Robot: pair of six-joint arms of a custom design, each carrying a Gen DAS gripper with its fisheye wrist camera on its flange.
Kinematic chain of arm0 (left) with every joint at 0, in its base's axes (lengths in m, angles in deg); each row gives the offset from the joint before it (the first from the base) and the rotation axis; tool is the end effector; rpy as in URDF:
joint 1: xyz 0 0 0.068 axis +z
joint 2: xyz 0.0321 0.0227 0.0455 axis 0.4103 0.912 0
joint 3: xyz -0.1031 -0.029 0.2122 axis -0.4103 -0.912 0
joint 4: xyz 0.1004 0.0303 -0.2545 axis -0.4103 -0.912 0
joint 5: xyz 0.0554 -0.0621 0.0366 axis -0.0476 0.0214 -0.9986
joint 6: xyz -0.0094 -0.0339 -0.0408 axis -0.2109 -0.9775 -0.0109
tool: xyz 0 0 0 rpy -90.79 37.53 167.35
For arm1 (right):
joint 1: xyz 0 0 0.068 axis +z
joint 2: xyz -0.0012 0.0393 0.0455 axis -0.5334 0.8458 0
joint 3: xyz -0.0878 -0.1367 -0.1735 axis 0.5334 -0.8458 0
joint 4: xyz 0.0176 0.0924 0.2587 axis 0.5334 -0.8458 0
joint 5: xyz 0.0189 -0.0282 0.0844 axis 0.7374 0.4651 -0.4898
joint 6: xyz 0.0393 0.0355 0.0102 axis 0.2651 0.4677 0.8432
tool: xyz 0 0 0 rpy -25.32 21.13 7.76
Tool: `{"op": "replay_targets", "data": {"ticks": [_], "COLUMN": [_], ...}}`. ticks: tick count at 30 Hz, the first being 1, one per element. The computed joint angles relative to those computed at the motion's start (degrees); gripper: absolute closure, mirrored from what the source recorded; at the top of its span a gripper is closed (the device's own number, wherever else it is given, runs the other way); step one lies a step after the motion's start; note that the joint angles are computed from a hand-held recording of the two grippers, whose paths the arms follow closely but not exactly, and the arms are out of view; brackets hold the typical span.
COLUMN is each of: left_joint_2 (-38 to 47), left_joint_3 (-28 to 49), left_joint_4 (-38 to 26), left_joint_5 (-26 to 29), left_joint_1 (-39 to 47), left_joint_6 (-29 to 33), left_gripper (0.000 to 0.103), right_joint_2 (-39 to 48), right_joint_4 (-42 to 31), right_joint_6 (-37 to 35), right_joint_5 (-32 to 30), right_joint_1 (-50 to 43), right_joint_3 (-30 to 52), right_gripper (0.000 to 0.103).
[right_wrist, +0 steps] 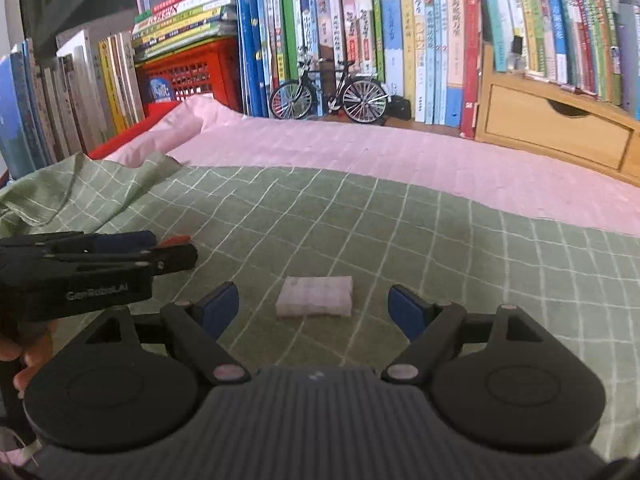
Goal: Collect trash
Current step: 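Grasp the red crayon with the left tool while the right tool grasps the white eraser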
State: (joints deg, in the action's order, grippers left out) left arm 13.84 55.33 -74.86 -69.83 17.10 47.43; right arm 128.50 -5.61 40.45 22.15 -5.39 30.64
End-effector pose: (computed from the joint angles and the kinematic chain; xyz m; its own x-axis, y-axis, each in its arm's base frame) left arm 0.3038 -0.0429 0.1363 -0.5965 0.0378 -0.8017 0.2135 0.9704 -0.1132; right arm 0.2729 0.1329 0.1635 -0.6856 -0.0240 -0.7276 -0.1714 0.9767 0.1293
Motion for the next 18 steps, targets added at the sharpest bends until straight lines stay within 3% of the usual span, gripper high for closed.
{"op": "replay_targets", "data": {"ticks": [2,6,9,18], "left_joint_2": [-0.3,-0.9,-2.0,-13.0], "left_joint_3": [0.0,0.0,-0.6,-6.5], "left_joint_4": [-0.4,-1.2,-1.6,-4.9], "left_joint_5": [-1.4,-1.6,-2.0,0.0], "left_joint_1": [-0.4,-0.1,-0.2,-0.2], "left_joint_6": [0.7,0.7,0.5,1.3], "left_gripper": [0.081,0.093,0.093,0.093], "right_joint_2": [1.2,0.3,-1.3,-11.8], "right_joint_4": [0.6,1.1,0.2,-2.7], "right_joint_6": [0.4,0.0,0.3,2.7], "right_joint_5": [-0.2,1.5,2.4,3.7], "right_joint_1": [0.2,1.5,2.1,3.4], "right_joint_3": [0.3,-0.5,-1.2,-6.7], "right_gripper": [0.016,0.04,0.056,0.056]}}
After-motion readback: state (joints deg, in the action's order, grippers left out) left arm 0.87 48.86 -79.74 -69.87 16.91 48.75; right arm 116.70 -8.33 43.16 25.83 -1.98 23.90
